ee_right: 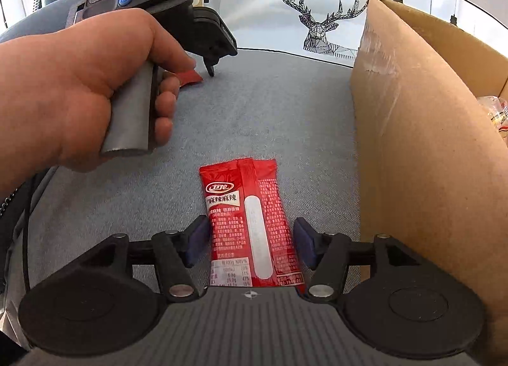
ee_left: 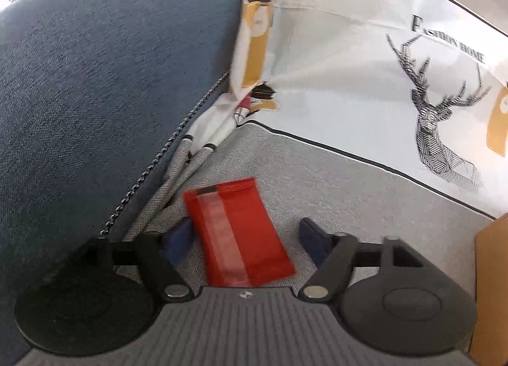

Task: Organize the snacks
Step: 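Lift both red packs and carry them above the cardboard box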

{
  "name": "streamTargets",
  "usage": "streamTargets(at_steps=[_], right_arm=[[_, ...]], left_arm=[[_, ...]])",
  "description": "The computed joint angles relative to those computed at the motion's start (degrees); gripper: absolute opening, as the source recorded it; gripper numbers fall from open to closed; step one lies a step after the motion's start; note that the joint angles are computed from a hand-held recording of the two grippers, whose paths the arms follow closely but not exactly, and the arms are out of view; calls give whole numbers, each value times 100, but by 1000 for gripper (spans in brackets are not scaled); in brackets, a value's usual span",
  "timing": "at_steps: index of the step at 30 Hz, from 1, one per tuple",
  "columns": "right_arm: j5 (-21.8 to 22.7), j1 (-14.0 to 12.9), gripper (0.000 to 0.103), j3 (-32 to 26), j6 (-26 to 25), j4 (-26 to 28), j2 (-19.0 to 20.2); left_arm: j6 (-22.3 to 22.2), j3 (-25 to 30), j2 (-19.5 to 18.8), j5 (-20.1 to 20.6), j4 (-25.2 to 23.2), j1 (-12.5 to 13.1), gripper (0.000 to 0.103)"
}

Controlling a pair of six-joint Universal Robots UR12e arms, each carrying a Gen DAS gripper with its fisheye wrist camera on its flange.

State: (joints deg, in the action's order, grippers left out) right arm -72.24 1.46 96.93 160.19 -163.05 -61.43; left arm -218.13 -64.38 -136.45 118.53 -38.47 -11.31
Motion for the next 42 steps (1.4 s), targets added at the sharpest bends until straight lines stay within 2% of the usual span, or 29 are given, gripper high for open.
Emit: streamTargets(at_steps=[1, 4, 6, 10, 14, 18, 25, 30, 34, 37, 38, 39, 42], right_arm=[[5, -3, 61, 1, -1, -5, 1], [47, -11, 58, 17, 16, -34, 2], [100, -25, 52, 29, 1, -48, -1], [141, -42, 50, 29, 42, -45, -4], [212, -54, 47, 38, 62, -68, -7], [422, -107, 45, 112, 56, -187, -51], [861, -269, 44, 337, 36, -532, -323], [1091, -406, 43, 395, 192, -660, -586], [1302, -638, 42, 303, 346, -745, -721], [1591, -877, 35, 132, 431, -828, -715], [1663, -962, 15, 67, 488, -917, -695], [1724, -1038, 8, -7, 542, -977, -666], [1980, -1270, 7, -243, 790, -1027, -521]], left_arm=[[145, 3, -11, 7, 77, -14, 54], [391, -71, 20, -122, 253, -17, 46], [340, -184, 94, -365, 375, 29, 44], [18, -626, 384, -1029, 808, 150, 43], [-147, -954, 644, -1353, 1097, 188, 43], [-184, -1208, 904, -1265, 1150, 79, 43], [-231, -1816, 1386, -897, 1609, -92, 43], [-302, -2102, 1607, -779, 2070, -217, 43], [-75, -2127, 1635, -809, 2383, -360, 43], [206, -2030, 1594, -914, 2540, -477, 43], [287, -1980, 1560, -949, 2601, -512, 43], [362, -1919, 1519, -987, 2669, -548, 43], [586, -1782, 1421, -1048, 2874, -646, 43]])
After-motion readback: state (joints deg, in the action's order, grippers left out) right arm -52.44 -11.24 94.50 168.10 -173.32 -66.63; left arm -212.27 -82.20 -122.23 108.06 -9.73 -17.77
